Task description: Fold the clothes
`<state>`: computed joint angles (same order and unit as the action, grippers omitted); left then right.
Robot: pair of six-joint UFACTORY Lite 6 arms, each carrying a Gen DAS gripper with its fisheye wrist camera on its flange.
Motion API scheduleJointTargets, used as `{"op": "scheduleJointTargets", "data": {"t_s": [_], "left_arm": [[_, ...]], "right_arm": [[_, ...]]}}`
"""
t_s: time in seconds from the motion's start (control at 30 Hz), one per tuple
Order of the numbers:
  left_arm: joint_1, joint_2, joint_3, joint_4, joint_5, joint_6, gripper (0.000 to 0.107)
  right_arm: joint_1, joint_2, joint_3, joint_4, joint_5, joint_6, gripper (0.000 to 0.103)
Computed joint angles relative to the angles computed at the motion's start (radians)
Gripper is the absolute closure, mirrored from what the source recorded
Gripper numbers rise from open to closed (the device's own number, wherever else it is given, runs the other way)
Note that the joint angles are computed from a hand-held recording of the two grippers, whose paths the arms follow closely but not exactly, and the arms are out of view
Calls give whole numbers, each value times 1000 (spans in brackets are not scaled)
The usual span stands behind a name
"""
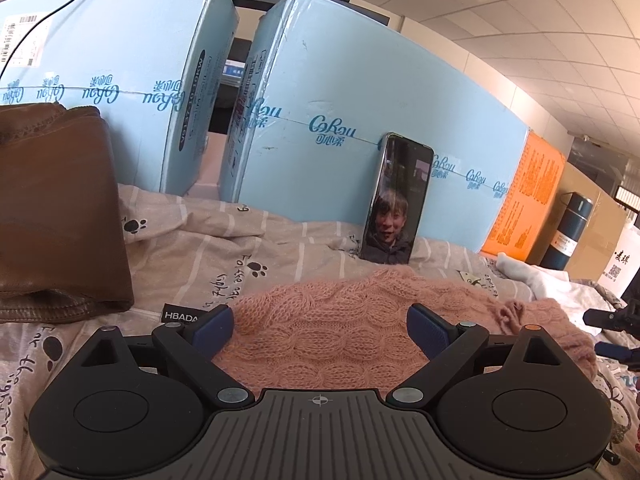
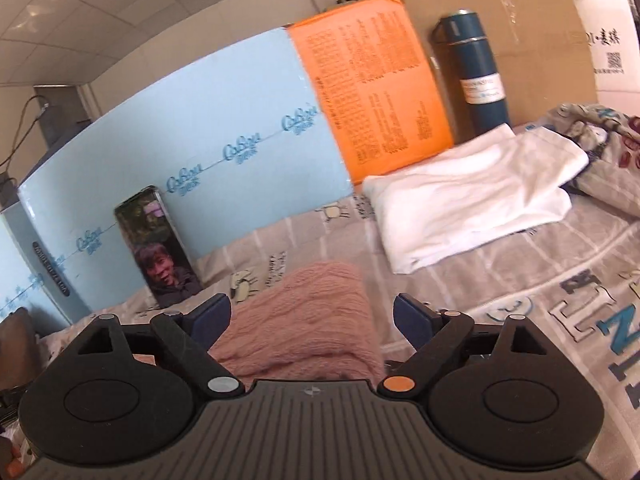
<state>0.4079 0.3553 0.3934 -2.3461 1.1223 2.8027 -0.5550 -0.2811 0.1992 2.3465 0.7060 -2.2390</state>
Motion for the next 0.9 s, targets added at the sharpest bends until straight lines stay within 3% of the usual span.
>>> {"op": "scheduleJointTargets", "data": {"t_s": [0.1, 0.2, 0.3, 0.4, 0.47, 0.57, 0.77, 0.9], "left_arm": [[-4, 1, 1, -12, -7, 3, 12], [-7, 4, 4, -20, -13, 2, 12], [-7, 7, 6, -21, -14, 2, 12], [-4, 9, 8, -20, -15, 1, 12], [-2, 12, 11, -16, -15, -4, 12], [0, 15, 13, -11, -14, -6, 12], [0, 17, 9, -3, -3, 3, 12], [-4, 10, 1, -6, 0, 16, 12]], "right_arm": [[-103, 171, 81, -185, 79, 179, 15], [-85, 269, 128, -191, 127, 198, 15], [22, 280, 145, -78, 82, 140, 15], [123, 255, 140, 7, 45, 83, 39], [171, 222, 112, 90, 45, -27, 68], [171, 168, 64, 158, 92, -155, 78], [23, 66, 37, 76, 135, -156, 80], [-6, 13, 40, 203, 97, -306, 80]]}}
